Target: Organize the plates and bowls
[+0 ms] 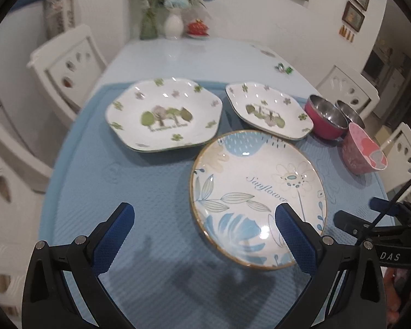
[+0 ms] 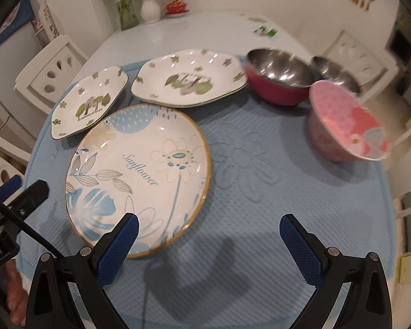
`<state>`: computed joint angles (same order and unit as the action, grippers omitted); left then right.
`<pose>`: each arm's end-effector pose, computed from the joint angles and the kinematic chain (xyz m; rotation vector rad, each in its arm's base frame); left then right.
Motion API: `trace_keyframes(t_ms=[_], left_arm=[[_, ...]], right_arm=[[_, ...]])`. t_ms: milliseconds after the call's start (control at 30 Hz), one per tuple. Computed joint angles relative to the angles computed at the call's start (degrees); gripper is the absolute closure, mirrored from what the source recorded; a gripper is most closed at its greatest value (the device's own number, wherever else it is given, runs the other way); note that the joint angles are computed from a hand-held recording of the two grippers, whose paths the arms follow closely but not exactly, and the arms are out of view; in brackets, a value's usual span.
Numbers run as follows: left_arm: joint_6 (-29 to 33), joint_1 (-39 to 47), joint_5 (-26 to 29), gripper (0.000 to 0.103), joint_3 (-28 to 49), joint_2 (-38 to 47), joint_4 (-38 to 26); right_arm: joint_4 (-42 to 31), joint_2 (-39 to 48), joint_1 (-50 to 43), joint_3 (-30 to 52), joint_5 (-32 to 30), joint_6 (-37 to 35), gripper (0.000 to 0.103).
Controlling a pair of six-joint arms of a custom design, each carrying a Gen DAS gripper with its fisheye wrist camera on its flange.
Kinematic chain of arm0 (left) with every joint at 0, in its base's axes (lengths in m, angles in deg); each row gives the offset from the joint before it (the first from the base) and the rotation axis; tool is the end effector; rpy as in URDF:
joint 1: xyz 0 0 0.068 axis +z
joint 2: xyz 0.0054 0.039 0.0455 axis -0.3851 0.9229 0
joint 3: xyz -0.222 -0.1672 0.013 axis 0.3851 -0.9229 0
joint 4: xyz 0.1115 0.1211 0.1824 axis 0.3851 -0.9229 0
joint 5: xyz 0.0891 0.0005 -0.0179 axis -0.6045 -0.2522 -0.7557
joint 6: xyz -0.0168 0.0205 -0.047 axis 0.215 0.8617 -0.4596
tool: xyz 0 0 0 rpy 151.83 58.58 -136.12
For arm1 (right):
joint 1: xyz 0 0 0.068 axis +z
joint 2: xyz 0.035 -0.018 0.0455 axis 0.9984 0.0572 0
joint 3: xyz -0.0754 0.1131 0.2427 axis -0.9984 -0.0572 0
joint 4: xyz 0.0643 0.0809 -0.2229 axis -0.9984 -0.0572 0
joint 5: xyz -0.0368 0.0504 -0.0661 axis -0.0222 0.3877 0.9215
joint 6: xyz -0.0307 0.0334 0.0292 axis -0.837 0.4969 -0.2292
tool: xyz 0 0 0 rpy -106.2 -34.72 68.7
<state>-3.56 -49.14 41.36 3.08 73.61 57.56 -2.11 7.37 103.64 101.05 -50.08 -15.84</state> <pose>0.2185 -0.1060 0.2068 0.1319 2.5206 -0.2365 0.1992 0.0582 0.2069 0.0817 2.7138 0.0997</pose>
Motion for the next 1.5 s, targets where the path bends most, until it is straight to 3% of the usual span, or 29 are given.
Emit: trace_keyframes(t_ms=[133, 267, 533, 700, 767, 800, 1133, 1333, 1500], left_arm=[[1.63, 4.95, 8.27, 0.006, 1.47, 7.20, 3.09], [2.16, 7.75, 12.55, 0.022, 2.42, 12.30, 5.20], [2.72, 9.38, 16.92, 0.039, 3.13, 17.87, 7.39], [3.26, 8.28, 16.47, 0.059, 3.61, 19.33, 8.32], [3.15, 8.44, 17.81, 0.076, 3.80, 19.92, 8.66], [3.02, 8.44, 17.90, 0.076, 3.94, 20.16, 8.65], [4.43, 8.24, 15.50, 0.079, 0.11, 14.95, 10.21], [5.03, 9.43, 14.90, 0.079, -5.47, 5.12, 7.45], [6.62, 11.01, 13.62, 0.079, -10.58, -6.72, 1.23]], right_arm=[[4.77, 5.18, -3.98, -0.05, -5.90, -2.78, 0.005], [7.59, 9.08, -6.38, 0.82, -9.05, -4.72, 0.024], [11.27, 16.81, -9.89, 2.34, -13.00, -6.41, 0.055], [13.72, 17.78, -9.46, 1.58, -13.52, -6.77, 0.063], [14.15, 17.90, -9.59, 1.61, -14.61, -6.99, 0.073], [14.35, 18.24, -9.69, 1.77, -15.48, -7.09, 0.075], [12.05, 14.95, -6.22, 1.38, -12.85, -8.01, 0.075], [8.80, 7.20, -0.58, -1.71, -11.66, -5.32, 0.075], [6.59, 0.50, 8.78, -5.86, -10.64, 0.91, 0.075]])
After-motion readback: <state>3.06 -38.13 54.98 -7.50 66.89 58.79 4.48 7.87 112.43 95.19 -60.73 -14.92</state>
